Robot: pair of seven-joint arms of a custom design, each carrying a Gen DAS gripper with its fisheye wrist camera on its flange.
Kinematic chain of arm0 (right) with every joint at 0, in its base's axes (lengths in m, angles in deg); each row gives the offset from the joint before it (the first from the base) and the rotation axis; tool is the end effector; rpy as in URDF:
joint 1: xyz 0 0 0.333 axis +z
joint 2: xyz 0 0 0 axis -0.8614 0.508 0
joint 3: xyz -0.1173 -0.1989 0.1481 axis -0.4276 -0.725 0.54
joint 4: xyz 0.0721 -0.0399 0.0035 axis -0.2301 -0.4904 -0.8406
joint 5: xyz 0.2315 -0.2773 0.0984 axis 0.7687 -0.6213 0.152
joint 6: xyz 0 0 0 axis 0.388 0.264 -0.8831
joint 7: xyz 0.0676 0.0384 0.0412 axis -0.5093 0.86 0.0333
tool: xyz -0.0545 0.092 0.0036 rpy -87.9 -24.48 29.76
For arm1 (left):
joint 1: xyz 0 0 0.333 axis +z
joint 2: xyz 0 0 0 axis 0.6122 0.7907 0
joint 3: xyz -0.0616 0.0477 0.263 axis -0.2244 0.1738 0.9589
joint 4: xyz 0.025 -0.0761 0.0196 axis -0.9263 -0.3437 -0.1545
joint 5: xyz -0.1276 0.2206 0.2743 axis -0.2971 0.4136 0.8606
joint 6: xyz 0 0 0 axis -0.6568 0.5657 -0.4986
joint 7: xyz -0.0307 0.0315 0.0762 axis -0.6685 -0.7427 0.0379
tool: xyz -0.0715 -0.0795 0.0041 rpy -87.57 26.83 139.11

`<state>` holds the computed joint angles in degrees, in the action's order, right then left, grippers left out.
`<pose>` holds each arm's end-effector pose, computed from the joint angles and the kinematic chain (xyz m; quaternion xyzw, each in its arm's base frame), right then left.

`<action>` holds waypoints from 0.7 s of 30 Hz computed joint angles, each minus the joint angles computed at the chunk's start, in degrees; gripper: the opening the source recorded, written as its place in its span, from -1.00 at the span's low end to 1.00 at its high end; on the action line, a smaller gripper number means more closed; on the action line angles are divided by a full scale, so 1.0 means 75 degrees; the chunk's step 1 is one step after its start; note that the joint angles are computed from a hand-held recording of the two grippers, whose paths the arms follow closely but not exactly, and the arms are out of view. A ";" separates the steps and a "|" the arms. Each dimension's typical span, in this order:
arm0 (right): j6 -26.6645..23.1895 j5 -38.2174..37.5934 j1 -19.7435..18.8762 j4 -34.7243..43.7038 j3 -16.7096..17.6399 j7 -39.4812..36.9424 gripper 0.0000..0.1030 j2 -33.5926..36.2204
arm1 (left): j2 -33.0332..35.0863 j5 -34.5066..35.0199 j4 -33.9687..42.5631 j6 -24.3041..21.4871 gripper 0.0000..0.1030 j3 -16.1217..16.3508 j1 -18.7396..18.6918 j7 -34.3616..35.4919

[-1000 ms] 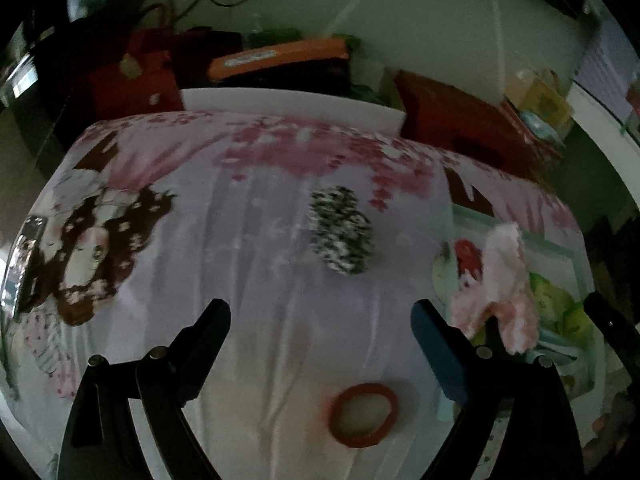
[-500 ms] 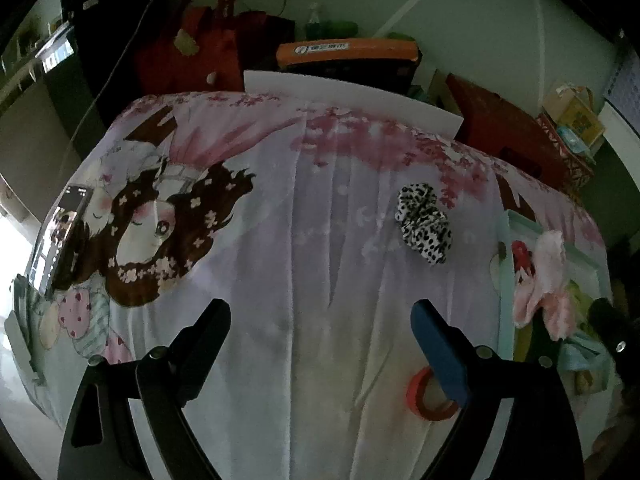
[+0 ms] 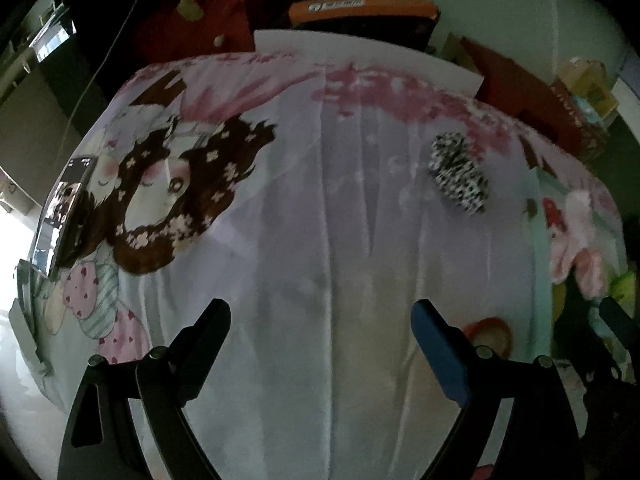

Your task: Organize soft objects

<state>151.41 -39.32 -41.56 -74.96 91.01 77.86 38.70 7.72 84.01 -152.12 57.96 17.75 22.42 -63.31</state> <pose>0.4194 0.1406 0.3931 -0.7324 0.5885 -0.1620 0.3017 0.4221 -0.2528 0.3751 -0.7945 0.5713 -0.1377 0.1527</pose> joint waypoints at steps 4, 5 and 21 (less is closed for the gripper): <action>-0.0272 0.0247 0.0368 0.0054 -0.0193 -0.0333 1.00 0.0112 | 0.0258 -0.0187 0.0146 -0.0350 0.78 0.0046 -0.0008 0.0199; -0.0325 0.0262 0.0377 0.0075 -0.0160 -0.0355 1.00 0.0156 | 0.0326 -0.0276 0.0172 -0.0390 0.78 0.0067 -0.0015 0.0292; -0.1083 -0.0063 0.0208 0.0545 0.0119 -0.0332 0.96 0.1088 | 0.0711 -0.0792 0.0302 -0.0396 0.78 0.0185 0.0053 0.0864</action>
<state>143.29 -39.79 -40.00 -70.87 91.91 75.37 46.87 13.05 78.07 -149.86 54.99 19.14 22.82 -56.83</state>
